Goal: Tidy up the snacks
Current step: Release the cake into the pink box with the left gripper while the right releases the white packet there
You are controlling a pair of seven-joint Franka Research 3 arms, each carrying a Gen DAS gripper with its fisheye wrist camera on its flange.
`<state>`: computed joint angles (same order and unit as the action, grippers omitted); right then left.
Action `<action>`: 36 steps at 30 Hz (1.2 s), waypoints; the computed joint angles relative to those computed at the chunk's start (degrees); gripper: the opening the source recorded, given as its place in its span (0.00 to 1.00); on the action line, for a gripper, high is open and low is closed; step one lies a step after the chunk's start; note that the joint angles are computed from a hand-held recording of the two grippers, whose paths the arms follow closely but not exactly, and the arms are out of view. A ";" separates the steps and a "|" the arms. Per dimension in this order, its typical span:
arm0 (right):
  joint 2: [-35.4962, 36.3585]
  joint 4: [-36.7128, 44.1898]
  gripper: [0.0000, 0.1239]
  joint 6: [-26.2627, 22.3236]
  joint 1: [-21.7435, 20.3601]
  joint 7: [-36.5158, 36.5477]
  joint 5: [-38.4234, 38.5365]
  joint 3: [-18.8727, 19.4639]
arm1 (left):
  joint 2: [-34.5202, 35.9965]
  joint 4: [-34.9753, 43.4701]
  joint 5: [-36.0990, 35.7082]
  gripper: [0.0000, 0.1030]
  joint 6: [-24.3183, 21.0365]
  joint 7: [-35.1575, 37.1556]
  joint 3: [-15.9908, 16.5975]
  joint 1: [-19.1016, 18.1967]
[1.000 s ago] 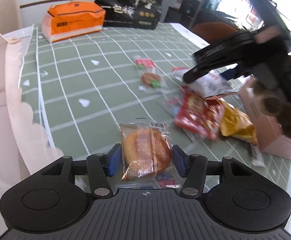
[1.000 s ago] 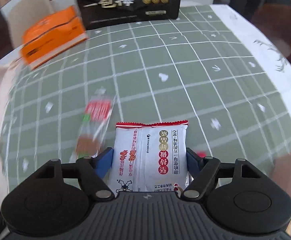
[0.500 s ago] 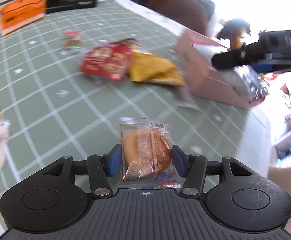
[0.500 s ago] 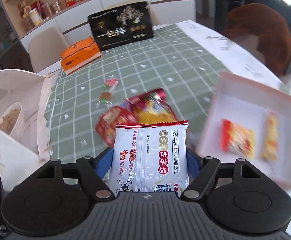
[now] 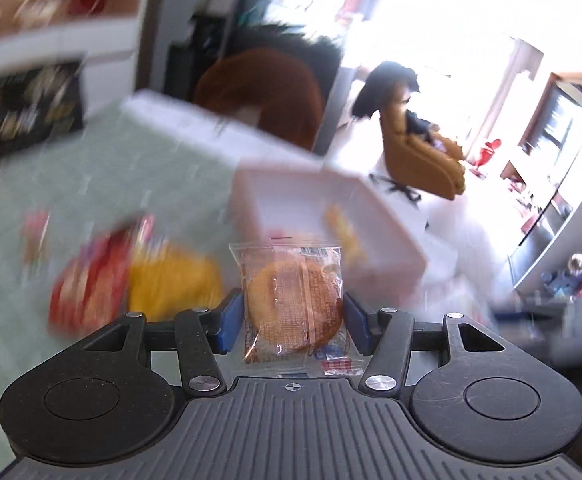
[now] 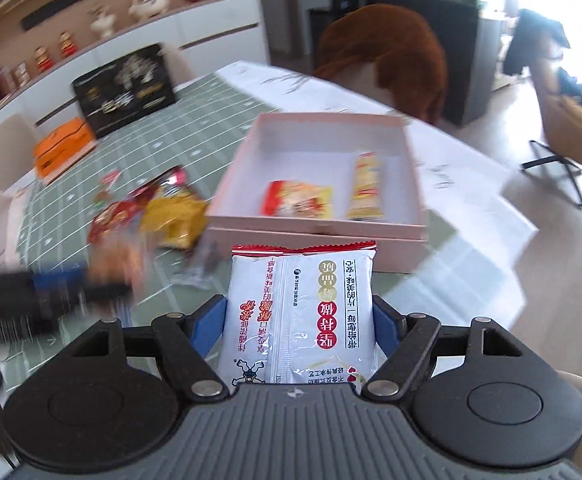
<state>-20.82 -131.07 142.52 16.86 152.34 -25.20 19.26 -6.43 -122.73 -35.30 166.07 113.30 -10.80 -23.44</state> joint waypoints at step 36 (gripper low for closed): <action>29.01 36.63 0.61 -10.02 0.76 -15.61 9.11 -13.52 | -6.97 -9.95 -12.64 0.55 -11.64 -1.97 -1.71 8.81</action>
<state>8.19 -94.44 132.50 17.61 136.72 -16.10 5.75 -13.41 -132.68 -47.94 154.43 111.33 -12.51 -14.63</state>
